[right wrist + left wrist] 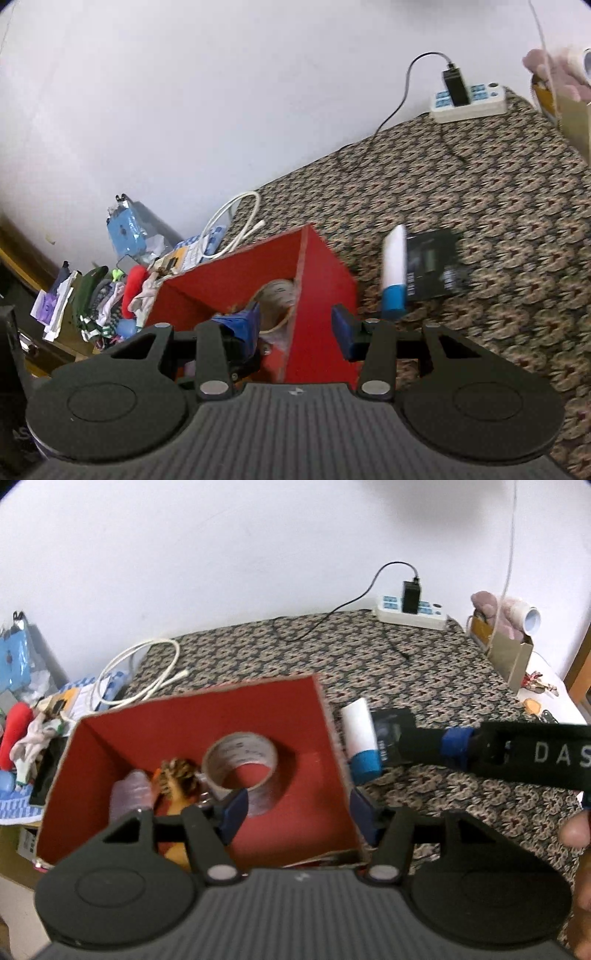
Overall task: Organize rigid objects
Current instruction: 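Move the right tool out of the box toward the black card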
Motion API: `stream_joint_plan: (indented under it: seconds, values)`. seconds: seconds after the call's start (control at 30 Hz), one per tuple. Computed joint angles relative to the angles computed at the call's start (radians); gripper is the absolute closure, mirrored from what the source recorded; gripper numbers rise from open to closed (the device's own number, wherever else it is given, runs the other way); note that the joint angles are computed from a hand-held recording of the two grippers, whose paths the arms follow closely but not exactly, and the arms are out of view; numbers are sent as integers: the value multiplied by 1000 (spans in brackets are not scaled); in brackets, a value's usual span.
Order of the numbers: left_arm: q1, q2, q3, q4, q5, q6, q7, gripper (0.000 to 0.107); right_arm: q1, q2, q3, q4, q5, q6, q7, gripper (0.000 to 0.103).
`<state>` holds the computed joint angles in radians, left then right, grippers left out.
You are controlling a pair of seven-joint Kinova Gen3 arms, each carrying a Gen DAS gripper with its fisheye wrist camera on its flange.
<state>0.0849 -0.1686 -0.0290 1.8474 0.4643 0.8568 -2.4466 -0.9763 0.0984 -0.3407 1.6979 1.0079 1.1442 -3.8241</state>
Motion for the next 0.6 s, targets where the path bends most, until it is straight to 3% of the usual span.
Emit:
stream_joint_plan:
  seconds: [0.6]
  values:
    - [139,-33,194,68,-270,-110,426,43,141,-189,-109,196,-150,-30,14,75]
